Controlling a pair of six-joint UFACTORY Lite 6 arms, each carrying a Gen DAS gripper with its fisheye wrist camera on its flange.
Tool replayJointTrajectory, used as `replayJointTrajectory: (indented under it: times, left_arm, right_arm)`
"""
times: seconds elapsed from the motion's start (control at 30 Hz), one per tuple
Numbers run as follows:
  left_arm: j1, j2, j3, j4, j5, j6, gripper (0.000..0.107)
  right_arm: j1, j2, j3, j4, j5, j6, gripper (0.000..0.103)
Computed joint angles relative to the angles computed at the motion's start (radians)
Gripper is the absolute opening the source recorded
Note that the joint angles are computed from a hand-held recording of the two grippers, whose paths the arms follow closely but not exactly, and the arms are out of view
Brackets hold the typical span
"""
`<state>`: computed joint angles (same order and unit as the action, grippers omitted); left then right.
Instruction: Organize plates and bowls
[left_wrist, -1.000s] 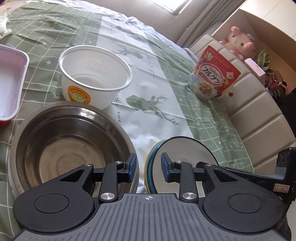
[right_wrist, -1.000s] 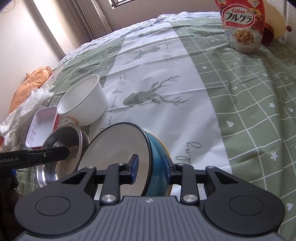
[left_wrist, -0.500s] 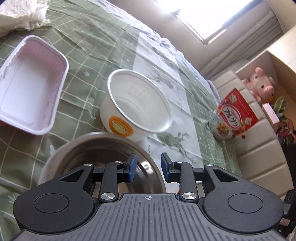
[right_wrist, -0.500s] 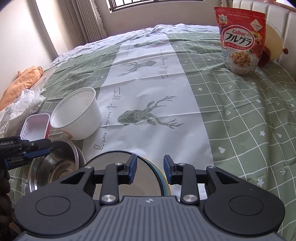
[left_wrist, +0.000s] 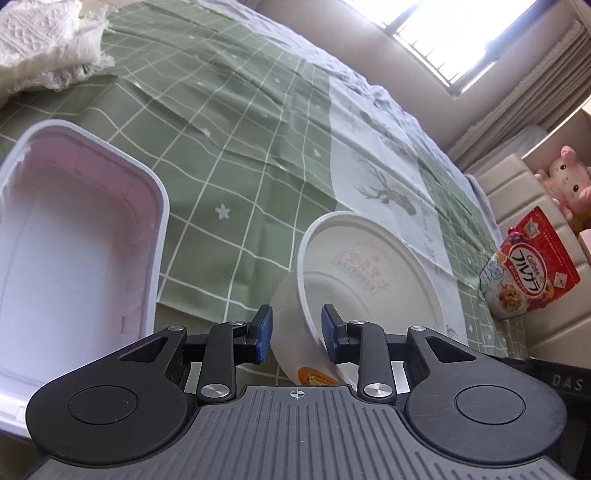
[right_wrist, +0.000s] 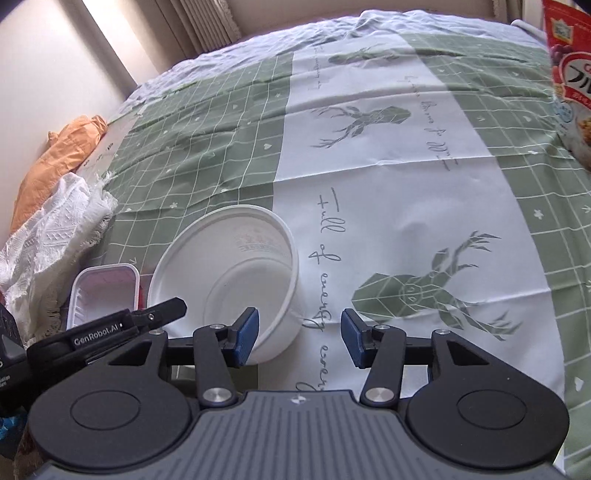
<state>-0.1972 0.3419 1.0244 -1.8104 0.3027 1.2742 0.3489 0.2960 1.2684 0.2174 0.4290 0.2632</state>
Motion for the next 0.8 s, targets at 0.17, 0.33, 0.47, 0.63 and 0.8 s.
replayJointTrajectory:
  times: [0.17,0.33,0.47,0.63,0.8]
  left_arm:
    - [-0.001,0.112,0.076,-0.009,0.029,0.025,0.032]
    - [0.003,0.151,0.095,-0.026,0.059,0.048,0.032]
    - [-0.010,0.073,0.031,-0.183,0.061,0.214,0.032]
    - [-0.085,-0.109,-0.063,-0.238,0.004,0.259,0.032]
    - [-0.189,-0.328,-0.155,-0.042,-0.061,0.028,0.032]
  right_arm:
    - [-0.032,0.288,0.238,0.199,0.121,-0.115,0.049]
    - [-0.034,0.288,0.194,0.271,0.088,-0.186,0.042]
    - [-0.039,0.173,0.086,0.281,0.044,-0.245,0.032]
    - [-0.022,-0.079,-0.106,0.161,-0.019,-0.184,0.032]
    - [-0.021,-0.423,-0.312,0.003,0.026,-0.072,0.032]
